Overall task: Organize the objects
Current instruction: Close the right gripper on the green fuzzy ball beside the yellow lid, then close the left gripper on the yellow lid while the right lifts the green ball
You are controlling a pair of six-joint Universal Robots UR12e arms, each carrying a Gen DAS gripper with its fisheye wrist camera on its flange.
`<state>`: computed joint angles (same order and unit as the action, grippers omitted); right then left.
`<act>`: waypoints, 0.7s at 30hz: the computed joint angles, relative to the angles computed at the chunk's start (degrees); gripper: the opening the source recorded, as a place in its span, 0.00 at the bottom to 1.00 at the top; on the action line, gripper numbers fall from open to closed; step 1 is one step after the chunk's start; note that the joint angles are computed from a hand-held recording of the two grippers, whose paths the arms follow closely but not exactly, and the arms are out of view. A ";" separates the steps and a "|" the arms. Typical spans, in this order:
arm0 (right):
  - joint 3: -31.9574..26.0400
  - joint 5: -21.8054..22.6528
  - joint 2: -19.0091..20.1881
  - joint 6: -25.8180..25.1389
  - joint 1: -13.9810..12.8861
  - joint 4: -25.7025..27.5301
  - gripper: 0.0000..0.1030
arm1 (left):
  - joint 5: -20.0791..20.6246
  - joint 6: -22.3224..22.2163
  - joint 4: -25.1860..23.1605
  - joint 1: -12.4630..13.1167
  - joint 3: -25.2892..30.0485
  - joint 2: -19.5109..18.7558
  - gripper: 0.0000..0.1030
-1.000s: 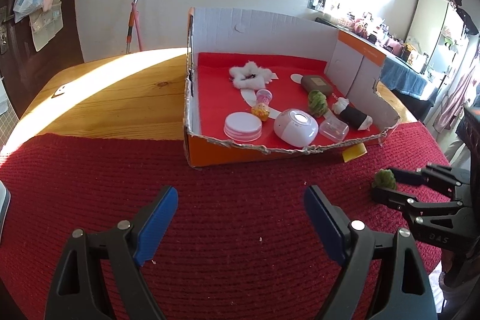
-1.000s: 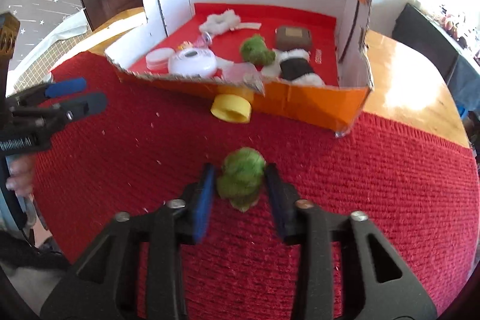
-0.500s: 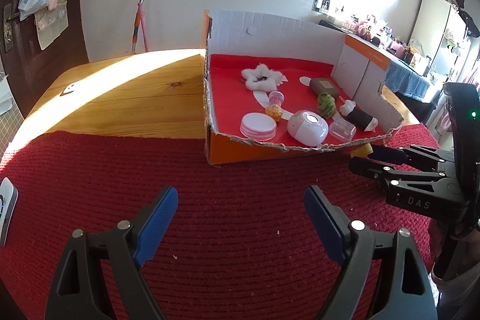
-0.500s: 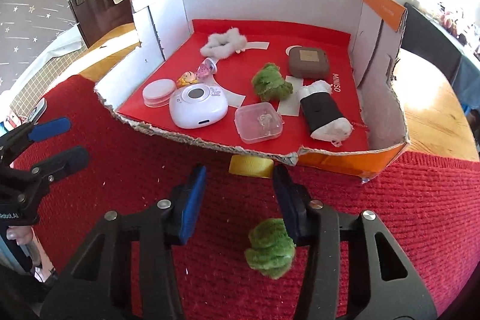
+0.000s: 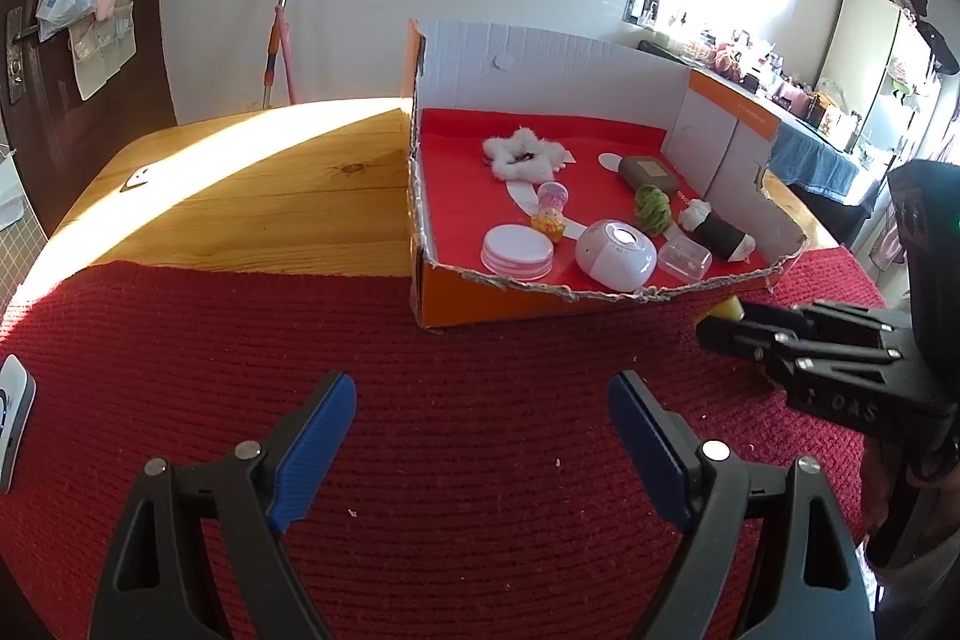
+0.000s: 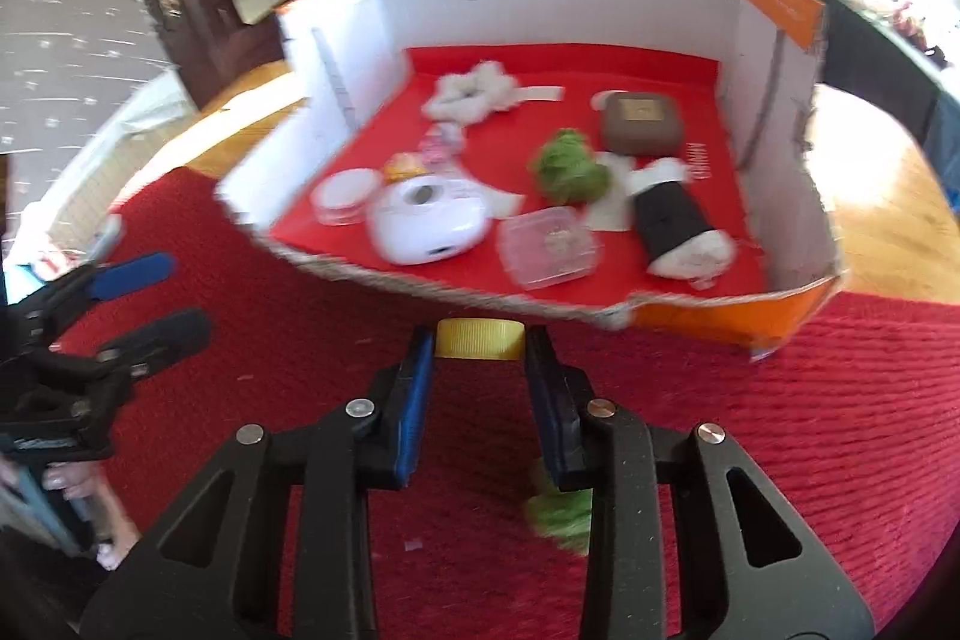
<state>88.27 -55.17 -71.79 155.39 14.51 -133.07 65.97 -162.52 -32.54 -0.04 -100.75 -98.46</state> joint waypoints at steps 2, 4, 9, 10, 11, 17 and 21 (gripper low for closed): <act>0.43 3.85 -0.45 -2.60 -0.17 2.42 0.28 | 0.15 -0.19 0.33 0.07 -0.10 0.06 0.85; 0.97 4.44 -0.96 -5.72 0.36 3.87 0.29 | 0.34 -0.23 0.19 0.07 -0.06 0.03 0.85; 2.55 3.59 -2.06 -8.43 0.73 4.57 0.29 | -0.09 0.73 -0.58 0.11 -0.43 0.51 0.85; 2.79 3.72 -2.34 -8.44 0.47 5.06 0.30 | -0.06 1.24 -0.45 0.05 -0.60 0.64 0.85; 2.92 3.43 -2.56 -8.57 0.25 5.47 0.31 | 0.10 1.72 -0.30 -0.06 -0.75 0.73 0.85; 5.40 4.37 -3.98 -6.50 -1.38 0.06 0.61 | -0.20 2.56 -1.11 -0.65 -1.02 0.77 0.85; 6.77 3.36 -5.09 -5.89 -2.61 -4.95 0.61 | -1.21 6.18 -3.57 -1.22 -1.06 0.82 0.85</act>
<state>95.04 -51.82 -76.88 149.50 11.91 -138.02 64.76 -156.34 -36.11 -1.26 -101.80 -97.64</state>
